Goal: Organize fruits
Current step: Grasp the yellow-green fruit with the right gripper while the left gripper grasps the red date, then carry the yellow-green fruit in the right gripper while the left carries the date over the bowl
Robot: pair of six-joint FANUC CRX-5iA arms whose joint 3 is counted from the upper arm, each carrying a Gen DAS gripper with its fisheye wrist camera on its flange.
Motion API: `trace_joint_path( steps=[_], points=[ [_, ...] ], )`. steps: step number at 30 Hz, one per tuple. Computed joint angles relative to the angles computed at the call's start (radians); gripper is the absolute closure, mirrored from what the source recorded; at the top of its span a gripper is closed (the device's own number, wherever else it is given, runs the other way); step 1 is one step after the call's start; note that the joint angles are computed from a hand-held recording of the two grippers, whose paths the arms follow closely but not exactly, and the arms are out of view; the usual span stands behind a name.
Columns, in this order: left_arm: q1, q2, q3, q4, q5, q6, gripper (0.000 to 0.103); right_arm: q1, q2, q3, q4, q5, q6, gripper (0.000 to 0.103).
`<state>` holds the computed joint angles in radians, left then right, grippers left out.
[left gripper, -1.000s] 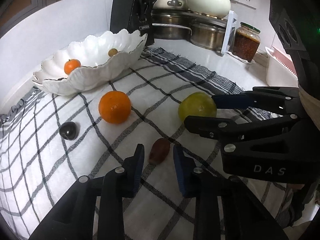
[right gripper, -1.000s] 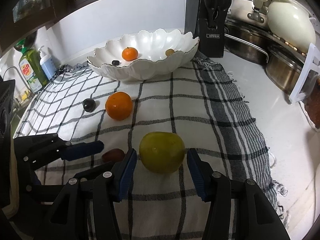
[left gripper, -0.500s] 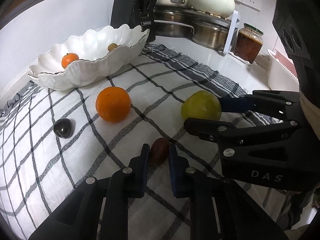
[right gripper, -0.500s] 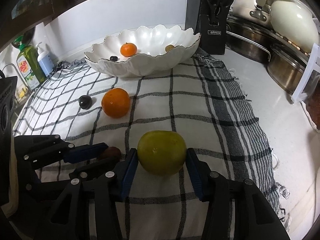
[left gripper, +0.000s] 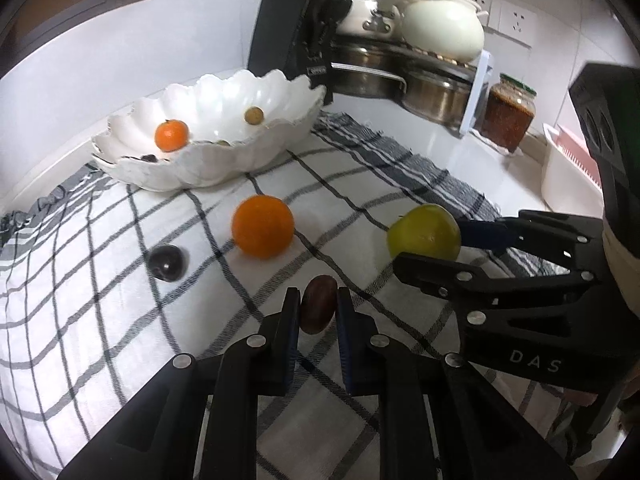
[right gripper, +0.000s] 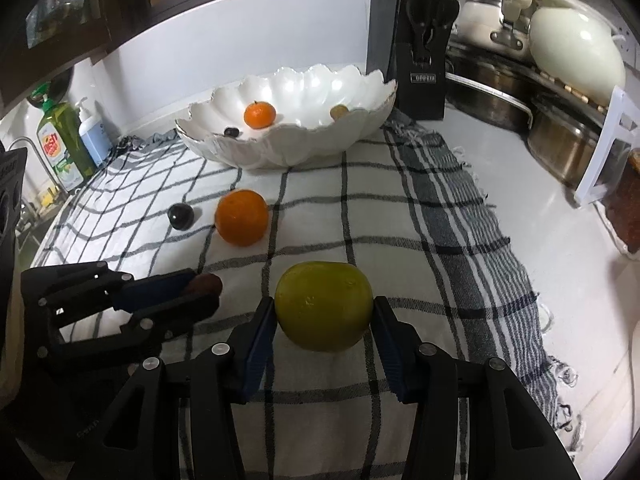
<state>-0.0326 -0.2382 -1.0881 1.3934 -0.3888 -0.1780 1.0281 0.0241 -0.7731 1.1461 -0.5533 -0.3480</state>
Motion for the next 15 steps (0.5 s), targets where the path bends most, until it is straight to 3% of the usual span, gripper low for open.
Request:
trace_joint_path(
  steps=[15],
  points=[
    [-0.021, -0.112, -0.024, 0.211, 0.035, -0.113, 0.085, 0.023, -0.042, 0.006, 0.13, -0.066, -0.06, 0.054]
  ],
)
